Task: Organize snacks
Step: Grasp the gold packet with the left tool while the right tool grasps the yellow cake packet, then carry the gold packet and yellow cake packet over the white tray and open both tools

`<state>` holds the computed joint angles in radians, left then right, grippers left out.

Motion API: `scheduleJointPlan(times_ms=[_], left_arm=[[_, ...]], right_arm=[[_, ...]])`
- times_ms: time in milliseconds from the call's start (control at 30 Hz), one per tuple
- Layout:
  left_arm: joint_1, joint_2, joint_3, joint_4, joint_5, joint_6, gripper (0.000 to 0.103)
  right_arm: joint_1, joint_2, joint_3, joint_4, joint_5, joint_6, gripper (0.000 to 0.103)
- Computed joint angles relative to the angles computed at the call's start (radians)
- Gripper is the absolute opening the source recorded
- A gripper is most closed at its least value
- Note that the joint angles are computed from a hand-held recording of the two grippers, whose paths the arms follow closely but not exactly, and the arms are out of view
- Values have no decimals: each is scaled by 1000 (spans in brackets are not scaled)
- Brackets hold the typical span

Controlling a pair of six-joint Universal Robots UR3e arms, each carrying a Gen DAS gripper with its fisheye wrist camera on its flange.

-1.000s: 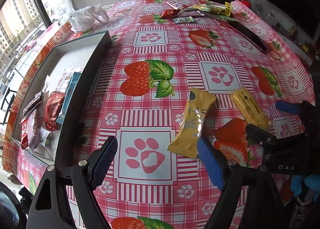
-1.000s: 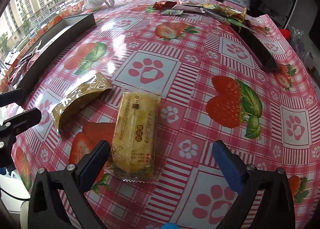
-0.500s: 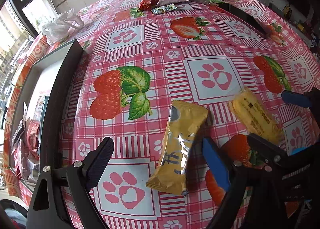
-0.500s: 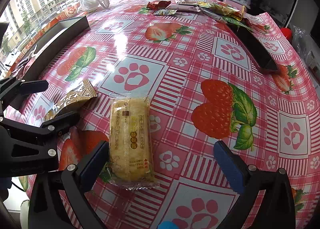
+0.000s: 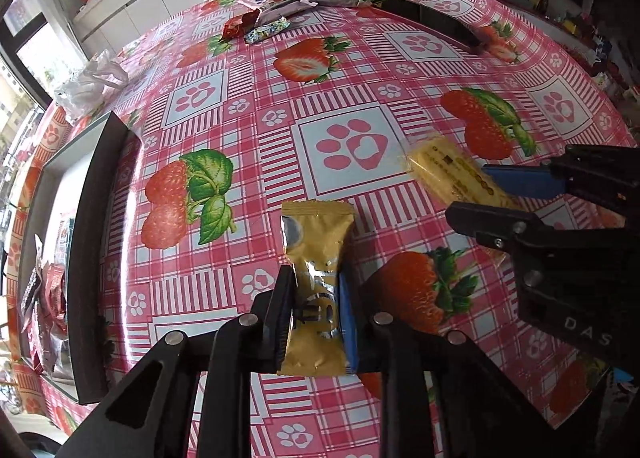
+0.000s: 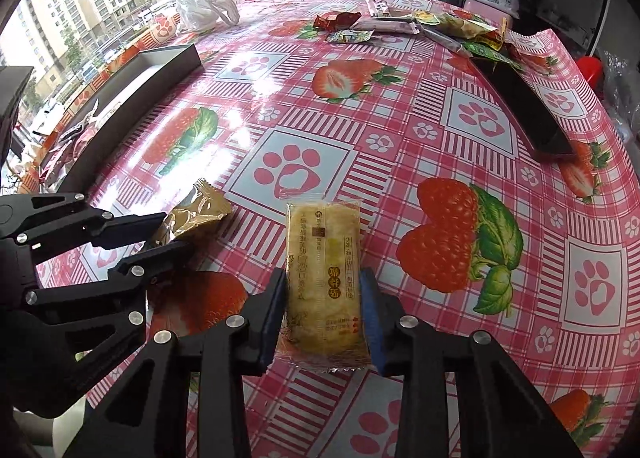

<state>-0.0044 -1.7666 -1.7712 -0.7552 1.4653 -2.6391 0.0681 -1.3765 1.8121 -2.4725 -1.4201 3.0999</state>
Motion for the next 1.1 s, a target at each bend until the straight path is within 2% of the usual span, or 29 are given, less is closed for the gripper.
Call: scheduleJointPlan(times_ms=[133,400,867,1100], left_arm=[[33,72,-52,25,-40,-11,24],[125,188,-43,-44,-99,-1,24],[299,299,-98,-68,-183,89,24],[402,312,-81,-80,-231,128,24]], right_arm=[[-52,-78,60,-6,71,-7,37],[-43,-106,16,32,91,-2,37],[65,-24,-180,139,75,10,37],[131,73,-347,205,64,26,37]])
